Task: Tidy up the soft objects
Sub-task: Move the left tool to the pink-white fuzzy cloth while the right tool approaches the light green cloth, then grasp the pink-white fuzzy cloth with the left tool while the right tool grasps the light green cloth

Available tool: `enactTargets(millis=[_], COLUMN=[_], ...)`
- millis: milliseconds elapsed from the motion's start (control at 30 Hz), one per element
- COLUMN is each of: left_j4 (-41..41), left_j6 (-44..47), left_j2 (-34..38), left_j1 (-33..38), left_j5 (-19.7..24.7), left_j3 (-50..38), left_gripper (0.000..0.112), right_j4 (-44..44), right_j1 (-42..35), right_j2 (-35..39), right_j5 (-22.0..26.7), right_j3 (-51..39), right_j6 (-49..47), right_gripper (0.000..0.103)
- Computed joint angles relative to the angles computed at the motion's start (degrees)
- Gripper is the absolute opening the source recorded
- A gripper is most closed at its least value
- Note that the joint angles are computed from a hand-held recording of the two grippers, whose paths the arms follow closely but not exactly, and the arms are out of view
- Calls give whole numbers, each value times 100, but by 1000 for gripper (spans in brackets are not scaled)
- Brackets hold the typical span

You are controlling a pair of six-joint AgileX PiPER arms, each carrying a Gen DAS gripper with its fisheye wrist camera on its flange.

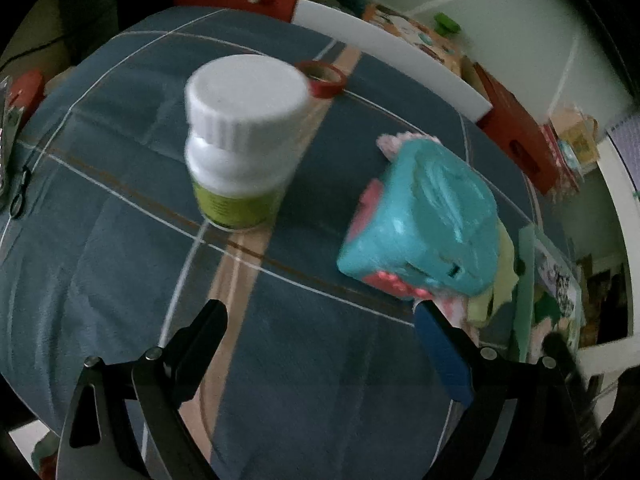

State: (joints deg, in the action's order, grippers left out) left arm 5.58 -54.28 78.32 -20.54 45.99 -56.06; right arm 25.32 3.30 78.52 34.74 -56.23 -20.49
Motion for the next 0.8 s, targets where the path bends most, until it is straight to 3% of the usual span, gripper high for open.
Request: enactTargets(millis=[333, 533, 667, 800], left_j4=[202, 221, 193, 119], left_j6=[154, 238, 275, 317], left_j2=[731, 1156, 1429, 1608], left_j1=[-784, -1038, -1100, -1104], left_j5=[328, 235, 96, -58], left_j3=[-724, -1078, -1235, -1327], left_gripper=[94, 93, 84, 68], right_j4=[173, 906, 1249, 1389], right_j1=[-206, -308, -291, -224], right_j2=[504, 741, 995, 1014], right_j5=[273, 456, 664, 660], right_j3=[-820, -734, -726, -627], right_j6=[89, -601, -963, -1157], right_gripper=[103, 103, 103, 103])
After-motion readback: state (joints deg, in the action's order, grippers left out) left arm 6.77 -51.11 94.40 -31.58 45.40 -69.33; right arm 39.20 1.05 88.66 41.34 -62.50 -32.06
